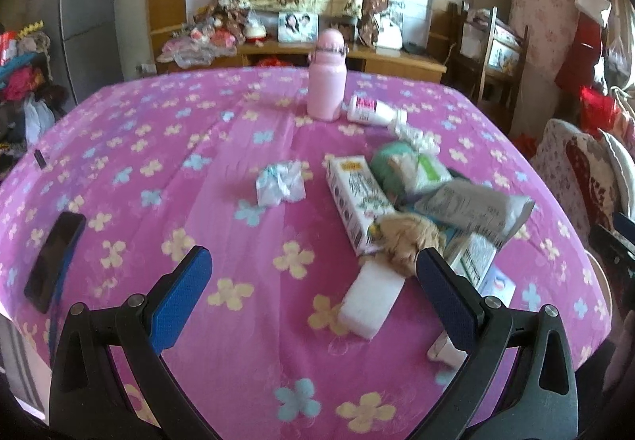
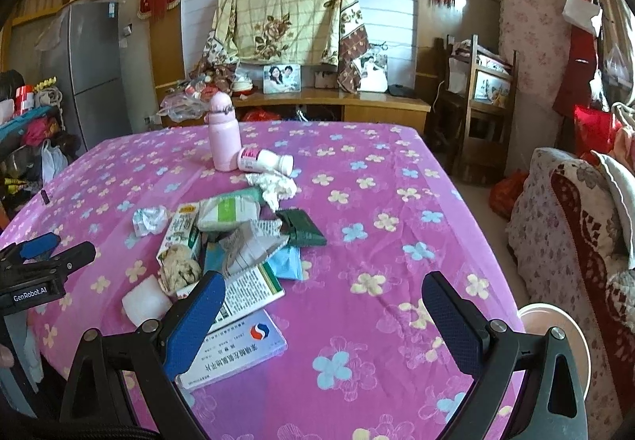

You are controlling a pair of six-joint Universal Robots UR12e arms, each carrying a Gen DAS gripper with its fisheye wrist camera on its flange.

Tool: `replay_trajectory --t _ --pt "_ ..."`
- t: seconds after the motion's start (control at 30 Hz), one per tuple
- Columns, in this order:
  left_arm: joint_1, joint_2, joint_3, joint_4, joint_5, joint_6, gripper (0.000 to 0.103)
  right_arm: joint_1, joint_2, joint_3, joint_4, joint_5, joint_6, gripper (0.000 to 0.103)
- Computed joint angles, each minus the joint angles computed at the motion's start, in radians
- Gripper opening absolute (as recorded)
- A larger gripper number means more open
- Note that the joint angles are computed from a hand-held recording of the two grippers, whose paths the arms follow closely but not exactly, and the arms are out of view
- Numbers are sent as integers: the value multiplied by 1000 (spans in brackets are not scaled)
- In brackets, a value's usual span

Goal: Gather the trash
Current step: 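Grasp the tan paper ball with the right tool while the left grasps the white sponge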

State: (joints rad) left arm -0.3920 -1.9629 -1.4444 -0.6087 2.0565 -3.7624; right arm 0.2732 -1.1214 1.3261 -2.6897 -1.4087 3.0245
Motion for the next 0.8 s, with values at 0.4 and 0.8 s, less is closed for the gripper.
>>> replay_trajectory --t 0.4,0.8 --pt "23 -34 16 -61 -174 97 102 -3 37 -67 142 117 -49 87" --pt "53 -73 73 -154 -291 155 36 23 105 -211 315 288 -126 59"
